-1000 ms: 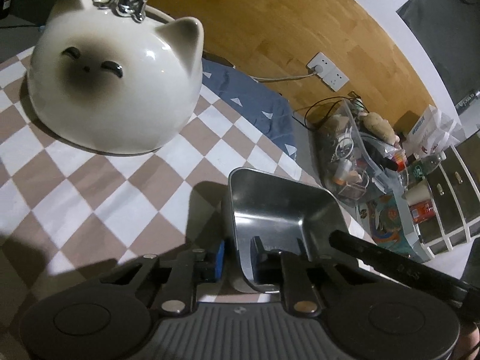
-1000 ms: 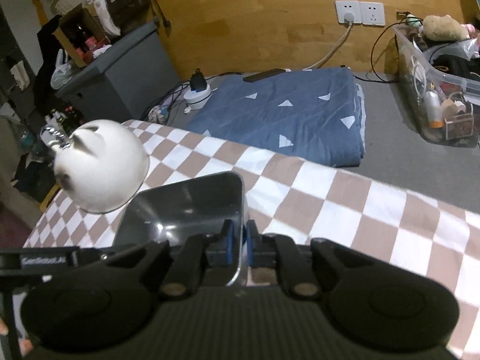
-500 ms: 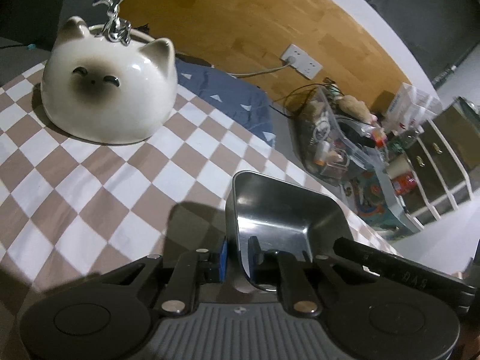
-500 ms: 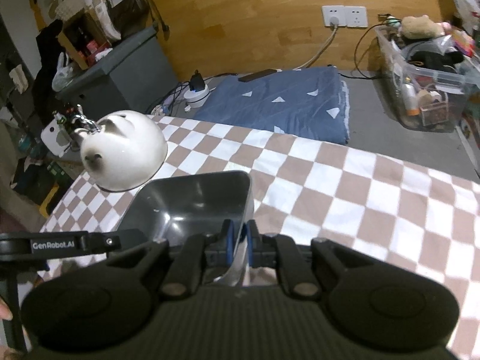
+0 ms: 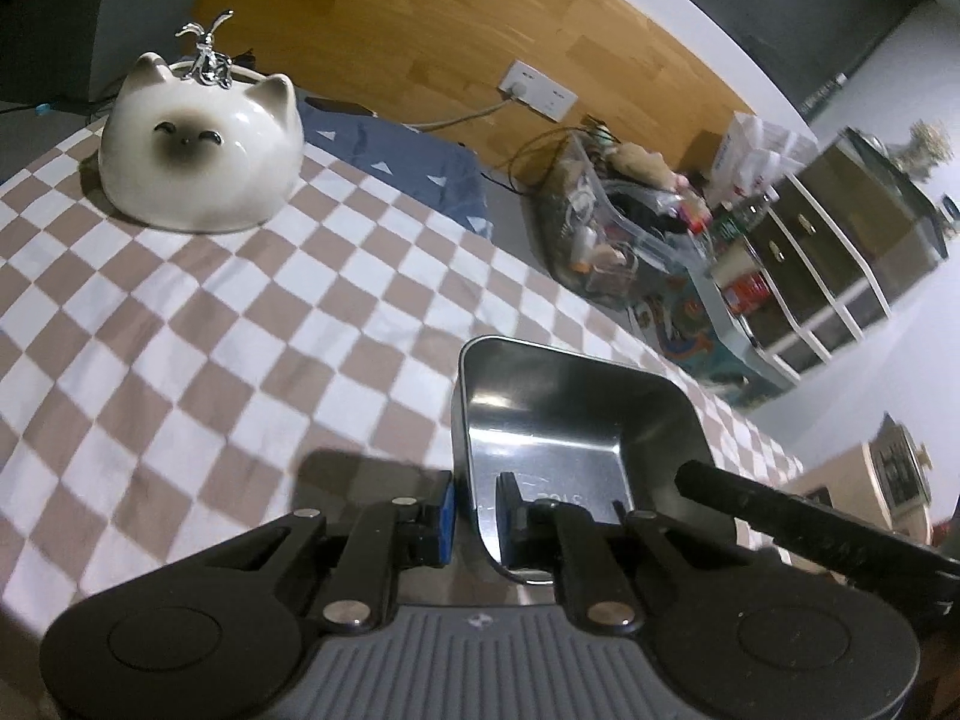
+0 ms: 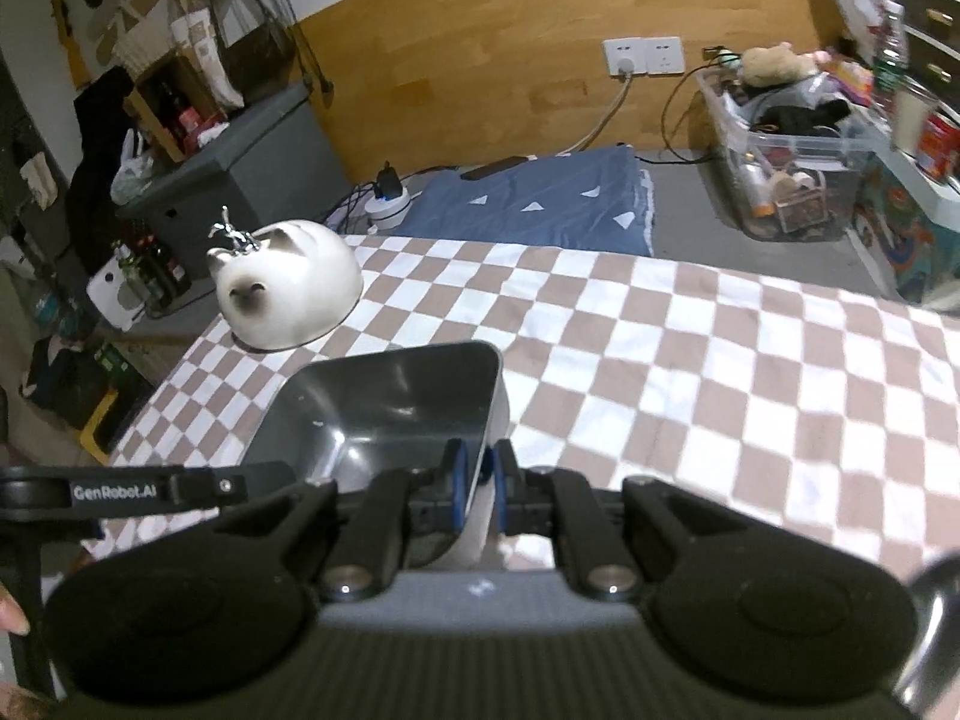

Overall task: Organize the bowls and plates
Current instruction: 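Lift the second steel tray and carry it over the first tray with both grippers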

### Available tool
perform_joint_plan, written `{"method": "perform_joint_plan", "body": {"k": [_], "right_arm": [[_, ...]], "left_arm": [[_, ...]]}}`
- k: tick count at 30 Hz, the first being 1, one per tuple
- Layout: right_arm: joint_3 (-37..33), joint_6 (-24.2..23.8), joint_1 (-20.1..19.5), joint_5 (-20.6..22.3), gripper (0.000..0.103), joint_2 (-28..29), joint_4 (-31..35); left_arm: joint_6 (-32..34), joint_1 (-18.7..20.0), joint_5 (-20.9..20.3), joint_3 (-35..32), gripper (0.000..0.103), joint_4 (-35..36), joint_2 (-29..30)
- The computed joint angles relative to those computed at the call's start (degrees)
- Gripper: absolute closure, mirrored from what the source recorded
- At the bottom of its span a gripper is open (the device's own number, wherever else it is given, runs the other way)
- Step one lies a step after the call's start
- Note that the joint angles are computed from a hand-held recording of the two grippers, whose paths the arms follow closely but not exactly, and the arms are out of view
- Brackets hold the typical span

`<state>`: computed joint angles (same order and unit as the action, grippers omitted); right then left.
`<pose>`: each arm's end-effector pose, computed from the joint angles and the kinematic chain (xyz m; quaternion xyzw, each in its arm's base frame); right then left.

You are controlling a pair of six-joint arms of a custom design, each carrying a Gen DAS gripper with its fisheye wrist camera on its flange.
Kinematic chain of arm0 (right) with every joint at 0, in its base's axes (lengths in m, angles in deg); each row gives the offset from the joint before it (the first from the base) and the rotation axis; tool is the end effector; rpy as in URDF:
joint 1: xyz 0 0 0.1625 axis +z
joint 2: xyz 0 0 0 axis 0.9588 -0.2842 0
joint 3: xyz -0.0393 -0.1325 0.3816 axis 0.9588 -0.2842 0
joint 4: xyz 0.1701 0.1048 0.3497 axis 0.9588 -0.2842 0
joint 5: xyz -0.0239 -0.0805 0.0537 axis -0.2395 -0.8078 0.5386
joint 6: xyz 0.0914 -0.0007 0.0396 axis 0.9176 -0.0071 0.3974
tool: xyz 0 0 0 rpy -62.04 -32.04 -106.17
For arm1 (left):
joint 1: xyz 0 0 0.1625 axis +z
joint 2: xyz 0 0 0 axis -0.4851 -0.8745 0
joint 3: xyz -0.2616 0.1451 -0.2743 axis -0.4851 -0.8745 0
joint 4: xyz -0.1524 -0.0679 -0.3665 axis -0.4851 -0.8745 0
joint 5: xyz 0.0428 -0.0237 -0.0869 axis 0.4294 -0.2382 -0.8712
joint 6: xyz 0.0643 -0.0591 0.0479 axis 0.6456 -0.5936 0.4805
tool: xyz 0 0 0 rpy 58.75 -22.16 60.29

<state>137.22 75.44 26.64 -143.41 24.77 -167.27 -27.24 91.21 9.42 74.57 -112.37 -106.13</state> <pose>0.2070 -0.6426 0.1546 0.1230 -0.9175 0.3096 0.2173 -0.1239 -0.5982 0.2233 0.1233 0.9532 -0.2545 0.1069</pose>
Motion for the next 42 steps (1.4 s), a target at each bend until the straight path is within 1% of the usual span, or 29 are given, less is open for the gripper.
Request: {"method": "perform_joint_plan", "body": {"k": [7,15,21,27,34,39,42], "right_arm": [[10.9,4.3,1.1,-0.5,0.091,-6.0,-6.5],[21.4,6.7,1.5,-2.0,0.09,-12.6,-12.7],[29.0,8.3,0.6,-2.7,0.09,-18.4,-16.1],[35.6,9.8,-0.8,-4.0,0.09,-24.0,-18.4],[42.4,10.3,-3.0,-4.7,0.09,-31.0,-20.5],[45.0,10.5,-4.5,-5.0,0.09,-33.6,-21.3],[45.5,10.4,-4.9,-5.4,0.09,-34.1,-21.4]], "left_arm": [[-2.0,-3.5,0.5,6.7,0.089,0.4,-4.3],[-4.1,-8.8,0.3,13.6,0.089,0.0,-7.6],[-6.0,-13.1,-0.4,18.2,0.089,-0.5,-9.1],[-8.0,-17.0,-1.4,20.9,0.089,-1.7,-7.7],[-9.7,-21.1,-2.9,23.0,0.089,-2.8,-4.5],[-10.9,-23.3,-3.4,23.7,0.089,-3.4,-1.9],[-11.2,-24.3,-3.6,23.5,0.089,-3.4,-0.1]]}}
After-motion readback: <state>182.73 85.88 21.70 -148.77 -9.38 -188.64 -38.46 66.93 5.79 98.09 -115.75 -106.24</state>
